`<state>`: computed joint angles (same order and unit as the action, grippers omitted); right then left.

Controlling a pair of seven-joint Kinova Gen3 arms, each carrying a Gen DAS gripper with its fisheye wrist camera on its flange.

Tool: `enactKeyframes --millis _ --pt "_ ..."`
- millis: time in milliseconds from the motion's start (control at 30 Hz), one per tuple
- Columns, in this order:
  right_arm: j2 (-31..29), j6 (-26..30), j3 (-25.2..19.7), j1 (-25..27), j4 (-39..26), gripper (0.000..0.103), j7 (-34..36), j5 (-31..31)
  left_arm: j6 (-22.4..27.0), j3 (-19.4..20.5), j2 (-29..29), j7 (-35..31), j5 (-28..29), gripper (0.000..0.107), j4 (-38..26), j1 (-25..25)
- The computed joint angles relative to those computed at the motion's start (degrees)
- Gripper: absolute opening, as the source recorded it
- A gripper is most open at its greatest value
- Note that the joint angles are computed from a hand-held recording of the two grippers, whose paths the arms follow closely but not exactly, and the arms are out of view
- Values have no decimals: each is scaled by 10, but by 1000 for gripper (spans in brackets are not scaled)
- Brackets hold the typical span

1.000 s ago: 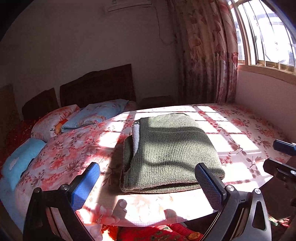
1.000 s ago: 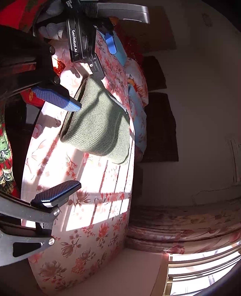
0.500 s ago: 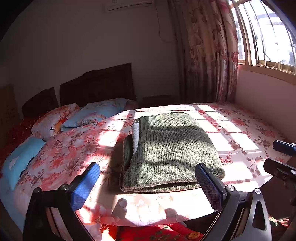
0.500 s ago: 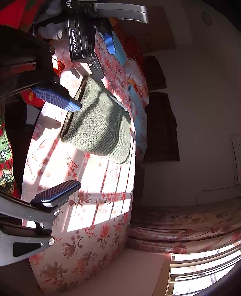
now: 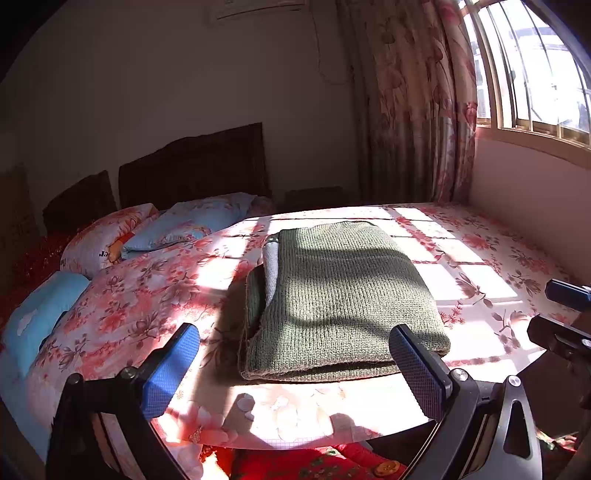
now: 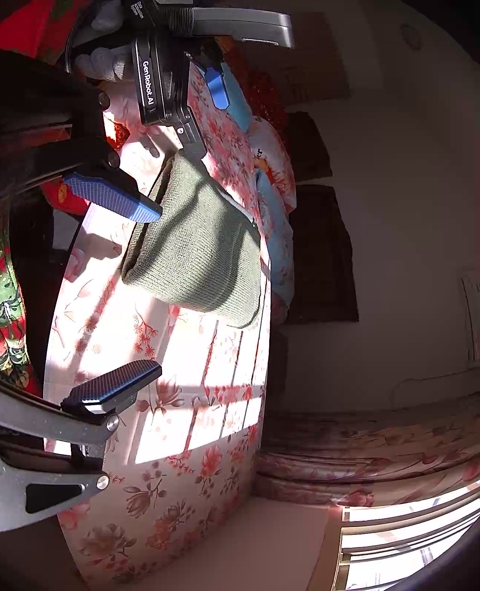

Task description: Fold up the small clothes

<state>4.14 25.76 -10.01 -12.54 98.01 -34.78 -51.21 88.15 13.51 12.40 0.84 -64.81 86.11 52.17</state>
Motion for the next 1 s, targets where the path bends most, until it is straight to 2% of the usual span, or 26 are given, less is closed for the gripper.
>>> enactKeyframes --millis 1000 --pt "0 -3 -1 -2 0 79 -7 4 0 2 -3 2 2 103 3 -3"
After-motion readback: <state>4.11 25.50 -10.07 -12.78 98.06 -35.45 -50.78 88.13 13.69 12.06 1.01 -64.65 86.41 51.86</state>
